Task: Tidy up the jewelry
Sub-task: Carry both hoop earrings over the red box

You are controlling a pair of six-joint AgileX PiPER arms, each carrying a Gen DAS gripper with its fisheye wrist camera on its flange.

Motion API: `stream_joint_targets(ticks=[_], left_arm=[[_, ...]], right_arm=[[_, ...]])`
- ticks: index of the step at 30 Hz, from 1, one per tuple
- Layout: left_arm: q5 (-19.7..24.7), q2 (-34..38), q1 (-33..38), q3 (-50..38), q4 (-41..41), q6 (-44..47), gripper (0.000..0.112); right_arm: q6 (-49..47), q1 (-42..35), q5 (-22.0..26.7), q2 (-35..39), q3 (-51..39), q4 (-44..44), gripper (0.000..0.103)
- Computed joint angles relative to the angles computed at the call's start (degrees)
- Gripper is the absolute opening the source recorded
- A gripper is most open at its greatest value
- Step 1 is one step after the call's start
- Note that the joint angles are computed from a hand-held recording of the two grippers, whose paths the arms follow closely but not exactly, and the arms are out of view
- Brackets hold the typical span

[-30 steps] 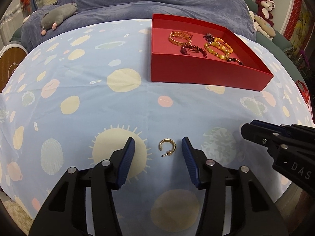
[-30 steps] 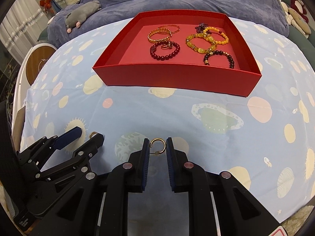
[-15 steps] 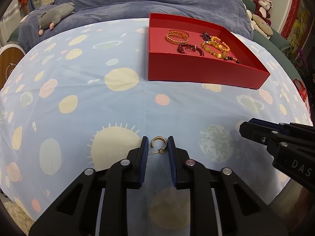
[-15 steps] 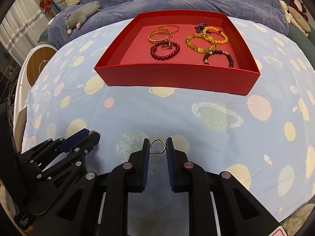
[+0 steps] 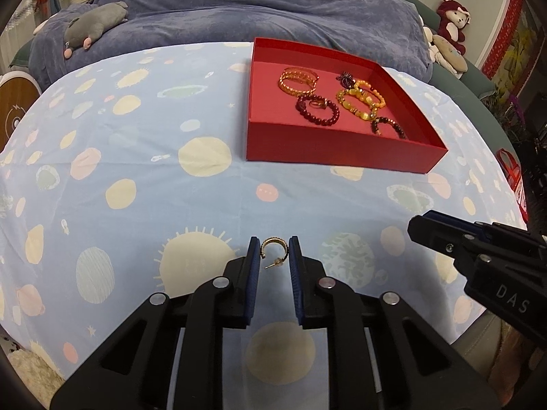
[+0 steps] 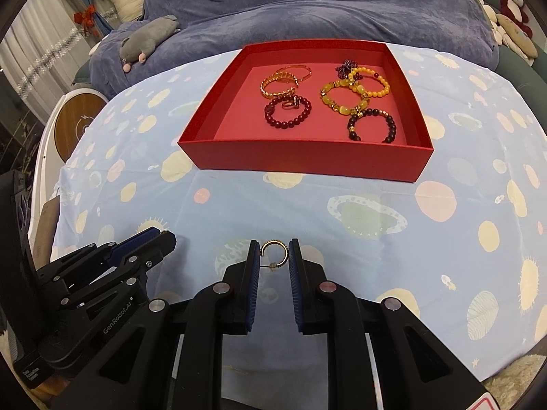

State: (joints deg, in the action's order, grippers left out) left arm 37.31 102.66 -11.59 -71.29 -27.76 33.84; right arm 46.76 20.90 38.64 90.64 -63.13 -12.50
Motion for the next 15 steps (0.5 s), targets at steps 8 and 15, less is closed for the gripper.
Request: stream_joint_targets(ticks=[8,15], left_arm=[[7.06,4.78,-3.83,-17.51,4.54,-8.18,0.017],[13.46,18.26,-7.95,-44.17,10.19,-16.97,0.017]], right_arm=[[-6.71,-5.82,2.73,-0.83,-8.03,1.91,0.016],[-17.06,-13.58,4.63,6.34,-21.39,6.38,0.016]])
